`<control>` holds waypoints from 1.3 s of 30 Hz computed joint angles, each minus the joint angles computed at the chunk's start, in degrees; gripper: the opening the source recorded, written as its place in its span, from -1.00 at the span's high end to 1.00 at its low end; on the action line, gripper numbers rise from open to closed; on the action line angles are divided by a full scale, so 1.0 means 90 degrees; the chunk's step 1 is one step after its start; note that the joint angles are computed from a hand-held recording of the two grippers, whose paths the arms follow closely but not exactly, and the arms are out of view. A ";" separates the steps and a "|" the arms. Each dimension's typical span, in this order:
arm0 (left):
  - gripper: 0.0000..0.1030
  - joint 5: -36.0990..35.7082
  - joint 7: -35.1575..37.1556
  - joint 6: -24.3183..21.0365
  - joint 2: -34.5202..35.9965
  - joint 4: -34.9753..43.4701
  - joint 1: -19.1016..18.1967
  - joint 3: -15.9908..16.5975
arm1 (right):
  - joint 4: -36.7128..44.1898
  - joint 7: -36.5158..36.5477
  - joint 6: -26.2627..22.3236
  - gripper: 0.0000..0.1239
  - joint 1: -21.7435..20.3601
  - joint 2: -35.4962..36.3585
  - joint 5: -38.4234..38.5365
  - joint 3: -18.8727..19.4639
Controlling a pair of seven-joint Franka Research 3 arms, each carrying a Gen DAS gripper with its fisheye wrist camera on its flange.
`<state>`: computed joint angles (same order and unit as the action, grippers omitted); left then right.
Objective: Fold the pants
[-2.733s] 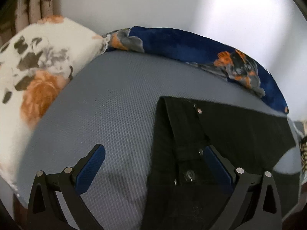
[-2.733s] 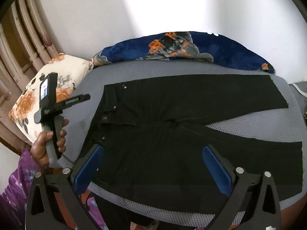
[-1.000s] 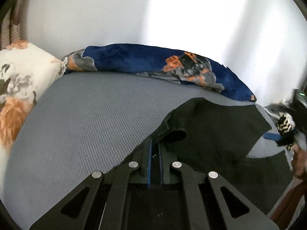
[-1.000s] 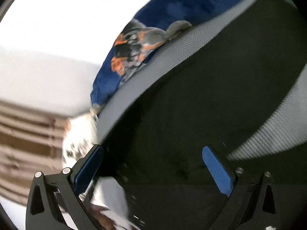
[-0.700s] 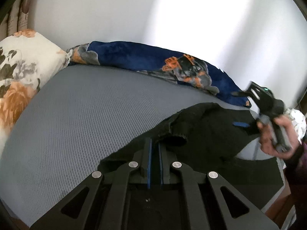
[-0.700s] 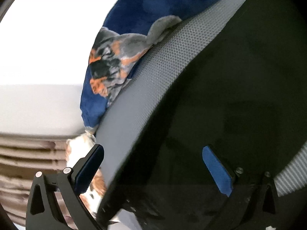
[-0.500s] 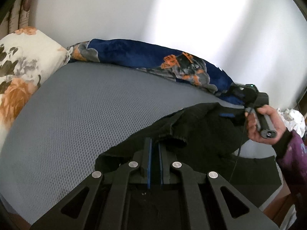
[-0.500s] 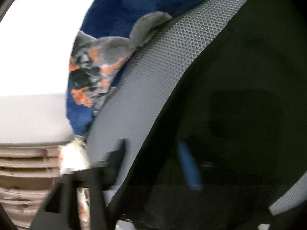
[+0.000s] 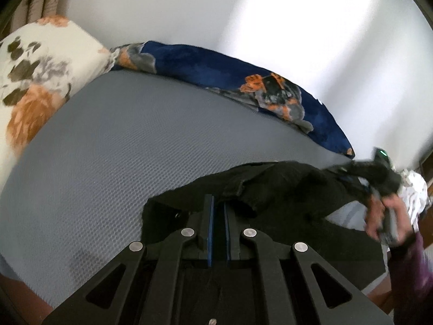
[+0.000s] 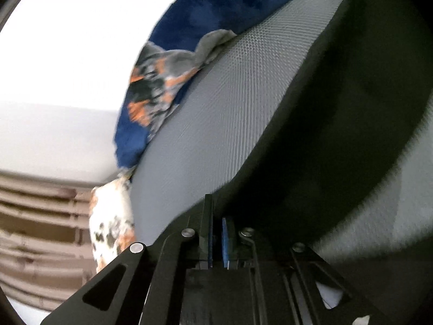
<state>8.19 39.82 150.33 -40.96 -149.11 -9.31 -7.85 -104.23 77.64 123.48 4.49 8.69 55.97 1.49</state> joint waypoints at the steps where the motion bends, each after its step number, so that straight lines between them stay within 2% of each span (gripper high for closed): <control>1: 0.87 -0.0036 -0.0036 -0.0121 -0.0111 -0.0047 -0.0020 0.0000 | -0.0435 -0.0180 -0.0007 0.90 -0.0050 -0.0383 0.0136 -0.0021; 6: 0.87 -0.0151 -0.0136 -0.0655 -0.0716 -0.0346 -0.0159 -0.0017 | -0.2299 -0.0569 -0.0202 0.90 0.0068 -0.2007 0.0426 -0.0302; 11: 0.88 -0.0269 -0.0384 -0.1301 -0.1249 -0.0659 -0.0299 -0.0079 | -0.3463 -0.0419 -0.0206 0.90 0.0293 -0.2951 0.0254 -0.0482; 16: 0.88 -0.0371 -0.0576 -0.1838 -0.1761 -0.0936 -0.0434 -0.0077 | -0.4098 -0.0220 -0.0322 0.94 0.0391 -0.3402 0.0205 -0.0643; 19: 0.88 -0.0283 -0.0662 -0.2190 -0.1972 -0.0953 -0.0462 -0.0199 | -0.4390 -0.0175 -0.0260 0.94 0.0418 -0.3562 0.0098 -0.0629; 21: 0.88 -0.0216 -0.0703 -0.2385 -0.2085 -0.0920 -0.0505 -0.0263 | -0.4458 -0.0420 -0.0365 0.94 0.0476 -0.3562 0.0319 -0.0755; 24: 0.83 -0.0261 -0.0590 -0.2411 -0.2148 -0.0863 -0.0721 -0.0170 | -0.4558 -0.0626 0.0256 0.89 0.0412 -0.3824 0.0119 -0.0622; 25: 0.82 -0.0308 -0.0523 -0.2417 -0.2127 -0.0831 -0.0804 -0.0131 | -0.4552 -0.0651 0.0313 0.88 0.0426 -0.3828 0.0154 -0.0672; 27: 0.65 -0.0481 -0.0380 -0.2418 -0.2010 -0.0748 -0.0984 -0.0030 | -0.4519 -0.0590 0.0307 0.78 0.0393 -0.3744 0.0227 -0.0814; 29: 0.64 -0.0707 -0.0270 -0.2298 -0.1866 -0.0694 -0.1150 0.0041 | -0.4556 -0.0511 0.0312 0.48 0.0326 -0.3667 0.0392 -0.0932; 31: 0.64 -0.0742 -0.0290 -0.2226 -0.1788 -0.0632 -0.1130 -0.0076 | -0.4604 -0.0523 0.0279 0.36 0.0277 -0.3533 0.0703 -0.1063; 33: 0.62 -0.0759 -0.0316 -0.2110 -0.1755 -0.0627 -0.1133 -0.0132 | -0.4588 -0.0515 0.0246 0.36 0.0202 -0.3321 0.0908 -0.1106; 36: 0.59 -0.0810 -0.0415 -0.1905 -0.1659 -0.0652 -0.1121 -0.0169 | -0.4591 -0.0789 0.0472 0.36 0.0135 -0.3142 0.1341 -0.1079; 39: 0.59 -0.1047 -0.0465 -0.1687 -0.1662 -0.0780 -0.1254 -0.0023 | -0.4460 -0.0864 0.0533 0.40 0.0078 -0.2903 0.1442 -0.1029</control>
